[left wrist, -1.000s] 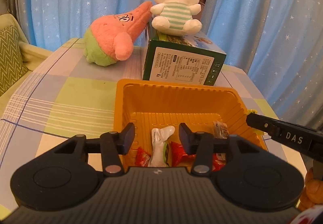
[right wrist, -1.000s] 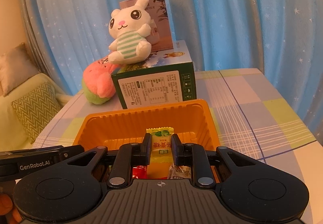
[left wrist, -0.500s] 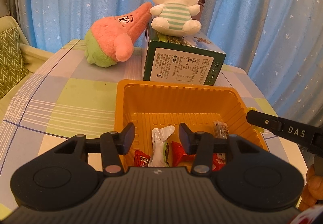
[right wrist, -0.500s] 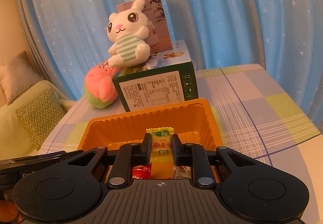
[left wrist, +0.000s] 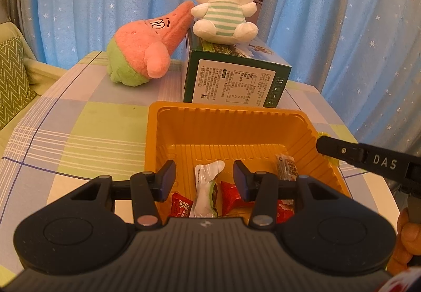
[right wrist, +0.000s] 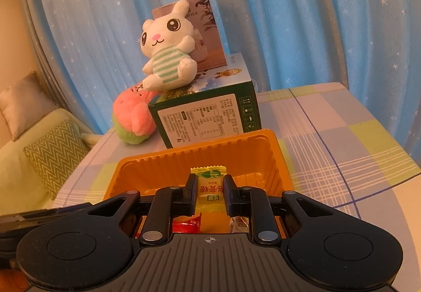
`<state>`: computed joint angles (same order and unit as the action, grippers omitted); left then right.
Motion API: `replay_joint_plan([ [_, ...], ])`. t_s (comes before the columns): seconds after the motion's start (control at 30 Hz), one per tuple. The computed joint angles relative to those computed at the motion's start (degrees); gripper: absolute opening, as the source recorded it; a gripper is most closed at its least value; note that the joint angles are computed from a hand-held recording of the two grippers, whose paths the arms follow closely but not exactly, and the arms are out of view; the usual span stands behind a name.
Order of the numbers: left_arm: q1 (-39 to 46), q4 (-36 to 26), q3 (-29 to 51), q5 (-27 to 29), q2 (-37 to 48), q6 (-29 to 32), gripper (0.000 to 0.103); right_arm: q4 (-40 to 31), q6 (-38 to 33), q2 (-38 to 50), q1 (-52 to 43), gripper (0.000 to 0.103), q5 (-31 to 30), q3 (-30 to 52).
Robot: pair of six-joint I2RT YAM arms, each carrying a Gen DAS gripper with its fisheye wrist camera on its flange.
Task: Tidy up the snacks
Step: 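Open both tools to drop the red candy and yellow packet into the tray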
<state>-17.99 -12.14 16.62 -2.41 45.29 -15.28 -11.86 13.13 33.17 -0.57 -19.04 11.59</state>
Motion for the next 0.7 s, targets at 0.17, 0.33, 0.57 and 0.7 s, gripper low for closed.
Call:
replay_joint_plan([
  [0.17, 0.74, 0.05, -0.15, 0.26, 0.13, 0.43, 0.045, 3.09, 2.31, 1.00, -3.88, 0.044, -3.37, -1.27],
  [0.33, 0.75, -0.07, -0.22, 0.19, -0.19, 0.60, 0.046, 3.29, 2.37, 0.76, -8.09, 0.073, -6.03, -1.42],
  [0.57, 0.18, -0.52, -0.20, -0.25, -0.87, 0.95, 0.047, 1.79, 1.33, -0.04, -8.40, 0.073, -5.12, -1.34],
  [0.7, 0.09, -0.81, -0.27, -0.32, -1.23, 1.15, 0.048, 0.25, -0.20, -0.94, -10.16, 0.073, -5.61, -1.42],
])
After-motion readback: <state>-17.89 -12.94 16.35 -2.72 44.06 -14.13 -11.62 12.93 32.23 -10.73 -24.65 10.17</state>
